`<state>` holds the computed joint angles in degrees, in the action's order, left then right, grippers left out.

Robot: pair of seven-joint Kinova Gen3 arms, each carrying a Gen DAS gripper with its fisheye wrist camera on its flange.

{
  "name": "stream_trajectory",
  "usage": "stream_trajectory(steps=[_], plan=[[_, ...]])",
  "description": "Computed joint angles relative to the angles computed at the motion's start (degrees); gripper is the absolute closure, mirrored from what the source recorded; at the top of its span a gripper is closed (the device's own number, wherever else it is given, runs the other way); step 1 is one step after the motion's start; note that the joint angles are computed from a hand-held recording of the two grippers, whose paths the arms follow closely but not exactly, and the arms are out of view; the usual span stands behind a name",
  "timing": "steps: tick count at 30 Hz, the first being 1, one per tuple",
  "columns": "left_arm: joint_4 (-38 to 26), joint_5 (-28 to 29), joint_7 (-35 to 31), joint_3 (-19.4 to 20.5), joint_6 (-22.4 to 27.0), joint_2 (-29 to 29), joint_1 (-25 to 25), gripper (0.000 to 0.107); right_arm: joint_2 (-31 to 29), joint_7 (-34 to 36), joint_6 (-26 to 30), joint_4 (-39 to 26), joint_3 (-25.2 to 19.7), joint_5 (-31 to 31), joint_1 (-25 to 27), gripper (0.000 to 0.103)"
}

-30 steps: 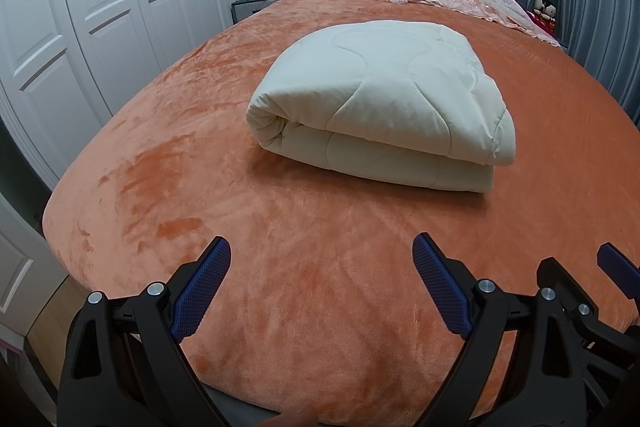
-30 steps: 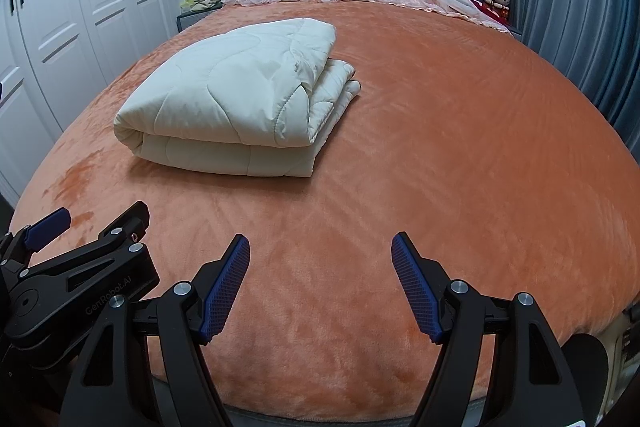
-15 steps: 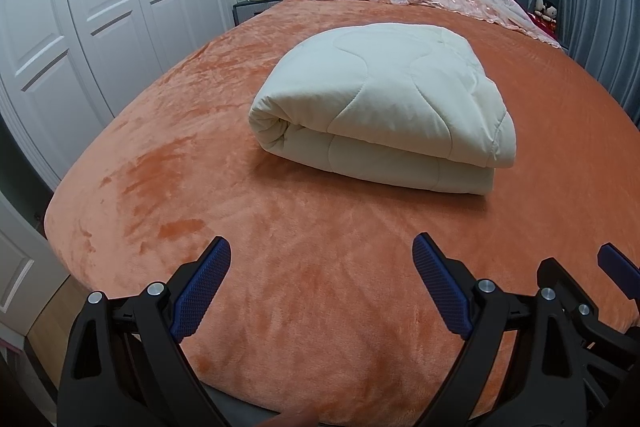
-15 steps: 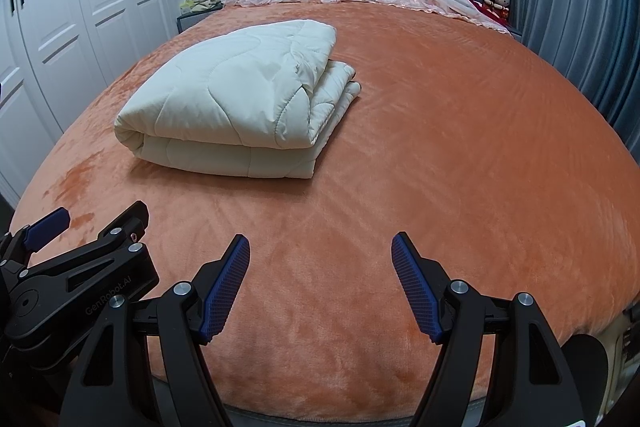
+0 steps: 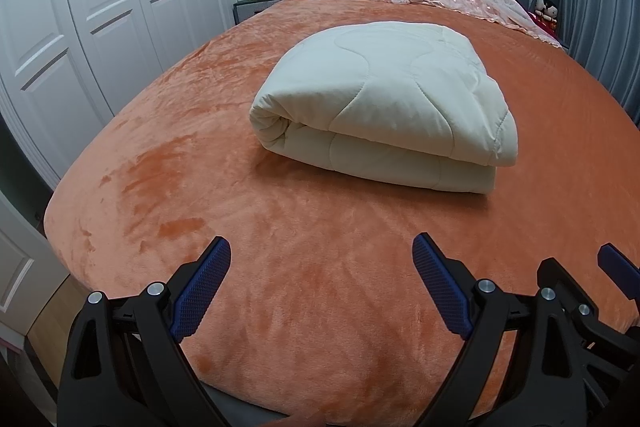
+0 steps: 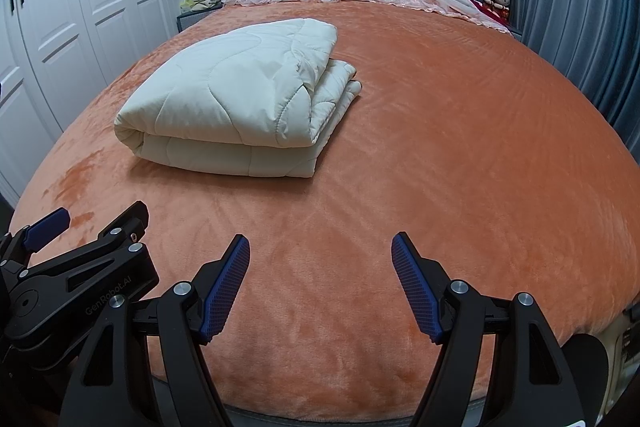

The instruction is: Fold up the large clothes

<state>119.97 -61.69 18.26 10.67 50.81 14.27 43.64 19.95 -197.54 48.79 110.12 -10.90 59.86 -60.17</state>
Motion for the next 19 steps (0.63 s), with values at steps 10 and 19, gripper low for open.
stream_trajectory(steps=[10,19], plan=[[0.55,-0.94,2.78,0.26,0.56,-0.04,0.62,0.021,0.73,0.44,0.06,-1.0,0.04,-0.17,-0.43,0.032],[0.22,0.56,3.5,0.08,1.06,0.12,0.26,0.021,1.34,1.82,-0.17,-2.03,0.58,-0.58,-0.71,0.032]])
